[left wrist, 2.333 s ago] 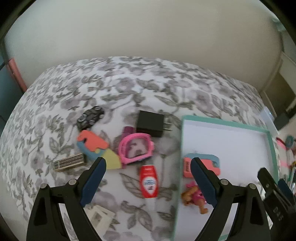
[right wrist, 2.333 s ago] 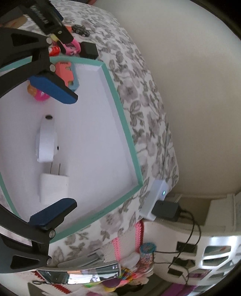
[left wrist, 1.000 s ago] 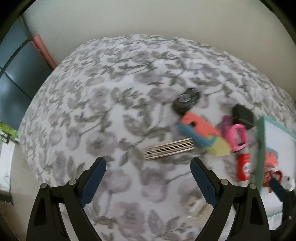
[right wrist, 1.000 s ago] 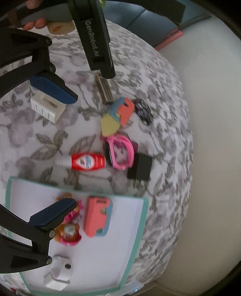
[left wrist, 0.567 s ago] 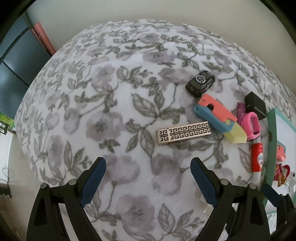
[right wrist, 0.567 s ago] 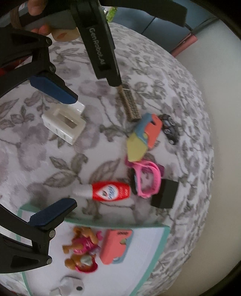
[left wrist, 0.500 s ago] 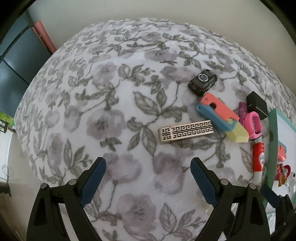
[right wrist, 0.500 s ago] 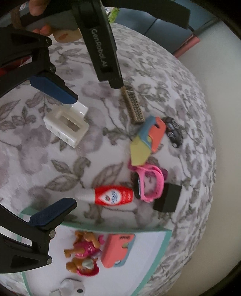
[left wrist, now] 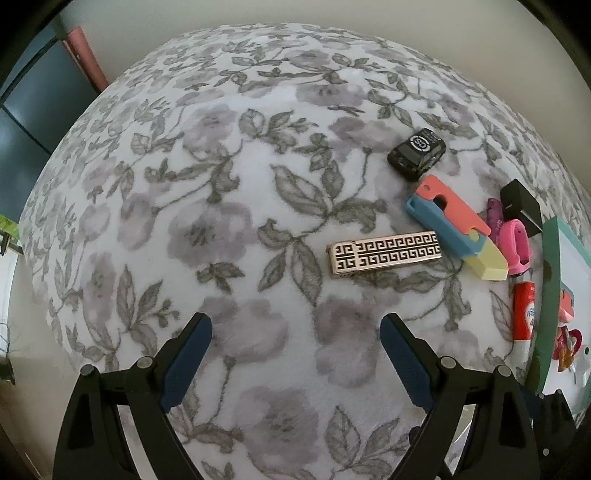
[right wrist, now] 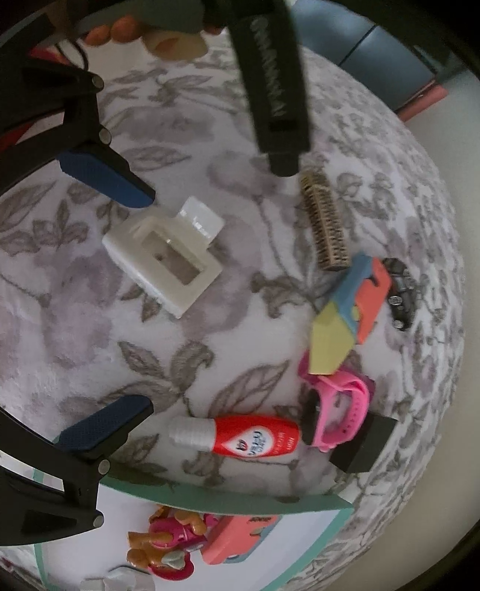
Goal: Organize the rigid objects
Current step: 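Grasp the white plastic clip with the right gripper while the left gripper grasps the gold patterned bar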
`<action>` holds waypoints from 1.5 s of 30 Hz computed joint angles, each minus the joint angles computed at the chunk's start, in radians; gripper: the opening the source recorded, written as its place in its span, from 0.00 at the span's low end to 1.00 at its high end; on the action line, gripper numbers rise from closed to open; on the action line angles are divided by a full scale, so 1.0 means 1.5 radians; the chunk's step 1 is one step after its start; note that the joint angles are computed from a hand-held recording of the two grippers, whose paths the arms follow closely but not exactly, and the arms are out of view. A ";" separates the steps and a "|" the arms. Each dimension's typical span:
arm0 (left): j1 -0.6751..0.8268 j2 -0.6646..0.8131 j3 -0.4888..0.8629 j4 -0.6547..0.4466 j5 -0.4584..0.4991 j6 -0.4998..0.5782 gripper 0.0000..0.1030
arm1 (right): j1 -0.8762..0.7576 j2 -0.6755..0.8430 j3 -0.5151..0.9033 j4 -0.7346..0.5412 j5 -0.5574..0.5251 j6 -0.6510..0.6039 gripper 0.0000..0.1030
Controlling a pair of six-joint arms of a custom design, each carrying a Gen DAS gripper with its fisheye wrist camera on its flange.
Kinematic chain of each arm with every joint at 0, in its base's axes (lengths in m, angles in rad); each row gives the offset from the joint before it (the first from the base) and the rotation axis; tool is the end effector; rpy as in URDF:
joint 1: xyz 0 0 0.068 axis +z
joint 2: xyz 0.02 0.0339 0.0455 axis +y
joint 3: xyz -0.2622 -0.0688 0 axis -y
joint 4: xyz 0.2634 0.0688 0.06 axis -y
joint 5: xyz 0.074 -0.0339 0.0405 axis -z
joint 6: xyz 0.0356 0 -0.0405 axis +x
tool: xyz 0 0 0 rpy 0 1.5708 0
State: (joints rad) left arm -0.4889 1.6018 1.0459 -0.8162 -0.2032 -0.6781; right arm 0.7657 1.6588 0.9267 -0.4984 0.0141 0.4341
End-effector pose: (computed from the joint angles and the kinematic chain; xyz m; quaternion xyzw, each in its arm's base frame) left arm 0.2727 -0.1369 0.1808 -0.1035 0.9846 0.0299 0.1379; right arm 0.2279 0.2184 0.1399 -0.1615 0.9722 0.0899 0.1437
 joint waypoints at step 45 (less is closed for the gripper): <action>0.007 0.147 0.101 0.135 0.022 0.041 0.90 | -0.097 0.045 0.049 0.078 0.021 -0.068 0.89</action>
State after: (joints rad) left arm -0.4789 1.8223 1.1981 -0.6145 -0.1702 -0.6167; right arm 0.6205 1.7269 1.0003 -0.3808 0.0460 0.3315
